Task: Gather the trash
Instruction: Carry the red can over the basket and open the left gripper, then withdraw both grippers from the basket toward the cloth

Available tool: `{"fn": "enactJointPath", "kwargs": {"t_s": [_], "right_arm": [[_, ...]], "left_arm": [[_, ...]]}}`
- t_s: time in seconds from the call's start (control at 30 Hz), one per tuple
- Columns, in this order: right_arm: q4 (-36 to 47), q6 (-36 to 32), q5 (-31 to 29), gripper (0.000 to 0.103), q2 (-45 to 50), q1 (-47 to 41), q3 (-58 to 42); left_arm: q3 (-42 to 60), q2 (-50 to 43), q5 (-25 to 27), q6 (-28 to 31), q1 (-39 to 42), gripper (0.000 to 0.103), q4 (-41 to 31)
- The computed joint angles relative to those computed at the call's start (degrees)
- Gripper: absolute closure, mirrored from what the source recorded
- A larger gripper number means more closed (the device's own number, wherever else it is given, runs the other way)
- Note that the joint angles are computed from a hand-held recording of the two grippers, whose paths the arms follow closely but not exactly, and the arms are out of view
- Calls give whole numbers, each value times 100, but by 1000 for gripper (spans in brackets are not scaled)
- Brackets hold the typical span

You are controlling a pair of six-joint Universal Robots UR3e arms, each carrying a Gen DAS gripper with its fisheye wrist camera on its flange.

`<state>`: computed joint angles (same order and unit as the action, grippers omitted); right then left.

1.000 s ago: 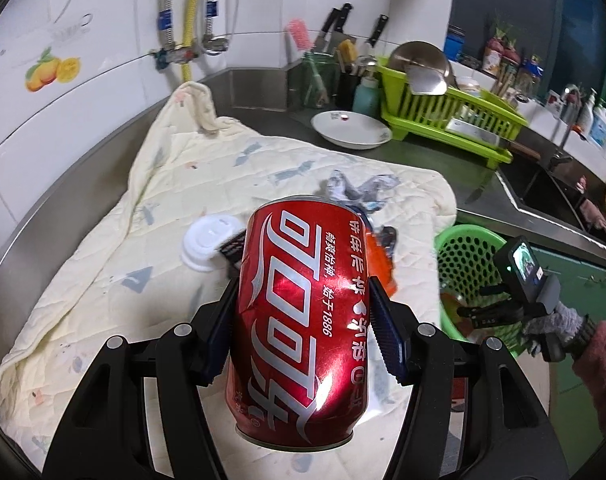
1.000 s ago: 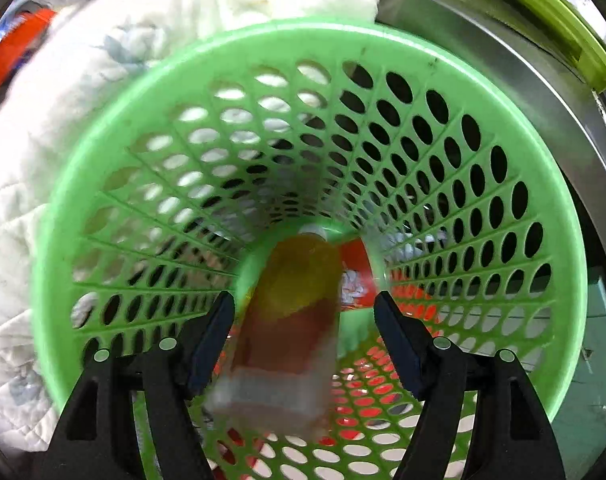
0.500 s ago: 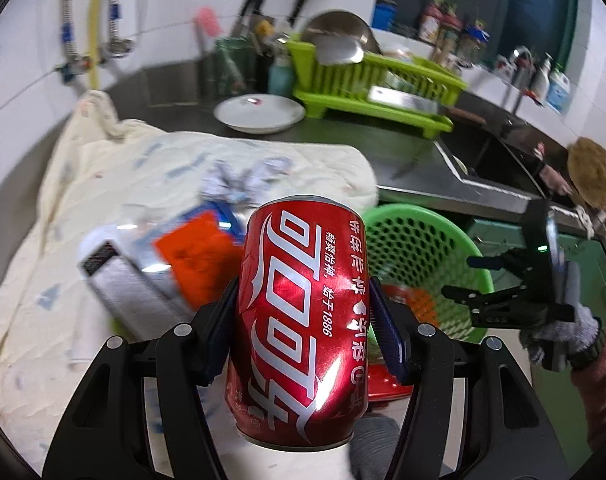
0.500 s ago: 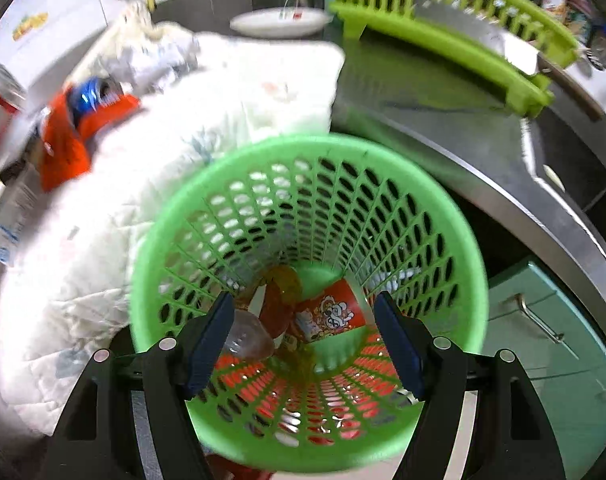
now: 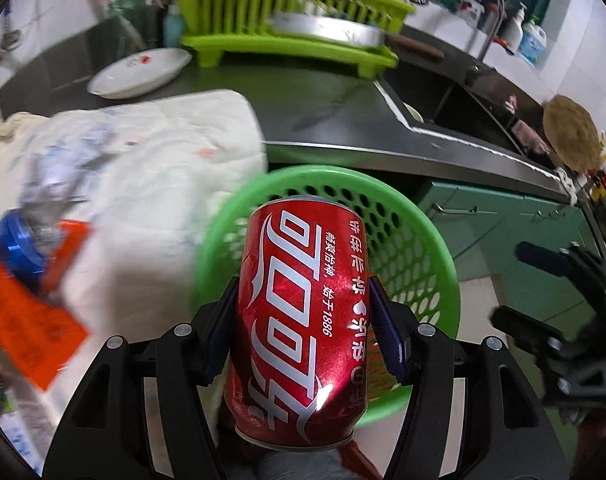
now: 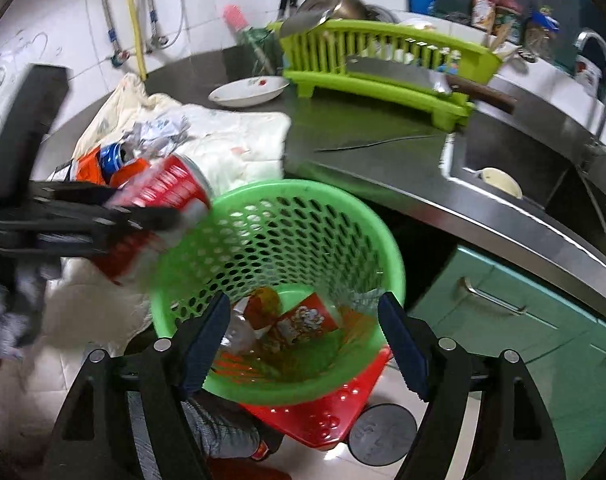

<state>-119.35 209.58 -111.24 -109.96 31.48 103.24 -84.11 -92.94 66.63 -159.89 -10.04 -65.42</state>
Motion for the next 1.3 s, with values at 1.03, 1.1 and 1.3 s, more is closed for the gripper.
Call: {"fn": "enactJointPath", "kwargs": {"t_s": [1.03,1.1,1.3], "right_arm": [[133,408,-156,28,-1804,-231,1237],[74,492,-243,25,-1674,-48,1148],[-118,967,-711,25,-1106,640,796]], "left_arm": [[-60,-1423,-156,-1285,-1142,30,948],[-207,-1158,-228,-1218,-1038,30,904],[-883,-56,-230,-832,-582,30,805]]}}
